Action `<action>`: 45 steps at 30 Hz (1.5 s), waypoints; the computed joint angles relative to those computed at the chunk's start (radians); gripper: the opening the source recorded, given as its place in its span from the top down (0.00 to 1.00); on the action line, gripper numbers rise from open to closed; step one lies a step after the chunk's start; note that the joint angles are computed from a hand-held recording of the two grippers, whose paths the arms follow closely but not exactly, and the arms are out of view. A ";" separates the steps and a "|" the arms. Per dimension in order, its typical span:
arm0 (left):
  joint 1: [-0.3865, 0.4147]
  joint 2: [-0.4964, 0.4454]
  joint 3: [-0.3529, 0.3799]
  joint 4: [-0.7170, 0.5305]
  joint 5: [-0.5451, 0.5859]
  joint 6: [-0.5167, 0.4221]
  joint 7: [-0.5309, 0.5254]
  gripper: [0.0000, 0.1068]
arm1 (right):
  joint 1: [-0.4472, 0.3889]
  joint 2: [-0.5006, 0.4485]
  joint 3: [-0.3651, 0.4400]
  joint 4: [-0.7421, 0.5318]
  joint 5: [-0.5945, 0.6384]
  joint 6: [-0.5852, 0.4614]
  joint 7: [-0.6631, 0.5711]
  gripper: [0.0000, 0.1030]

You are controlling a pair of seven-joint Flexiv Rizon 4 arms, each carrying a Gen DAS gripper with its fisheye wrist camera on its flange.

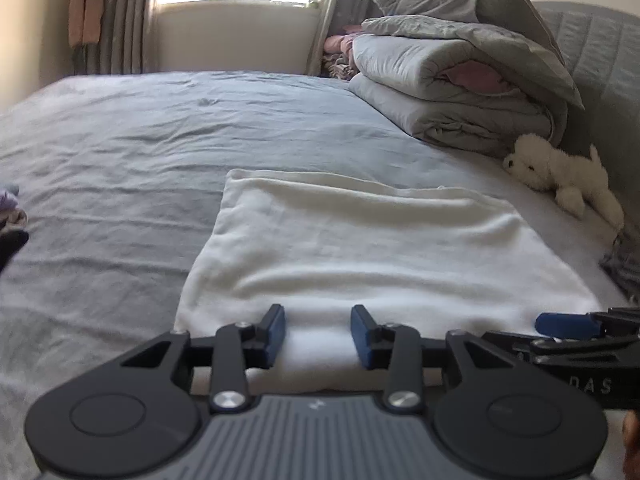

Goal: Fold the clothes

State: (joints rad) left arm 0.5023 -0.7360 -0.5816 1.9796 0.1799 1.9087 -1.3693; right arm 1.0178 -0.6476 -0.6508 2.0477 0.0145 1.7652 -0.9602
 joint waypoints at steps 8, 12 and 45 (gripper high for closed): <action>-0.028 0.004 0.034 -0.001 0.001 0.012 0.004 0.64 | 0.008 -0.017 -0.005 -0.003 -0.021 -0.018 -0.005 0.28; -0.020 0.033 0.026 0.011 -0.009 -0.001 -0.014 0.65 | 0.014 -0.013 -0.015 0.000 -0.026 -0.013 -0.009 0.28; 0.121 0.003 -0.081 0.020 -0.066 -0.083 0.035 0.66 | -0.306 0.142 0.234 0.064 -0.105 -0.069 0.053 0.31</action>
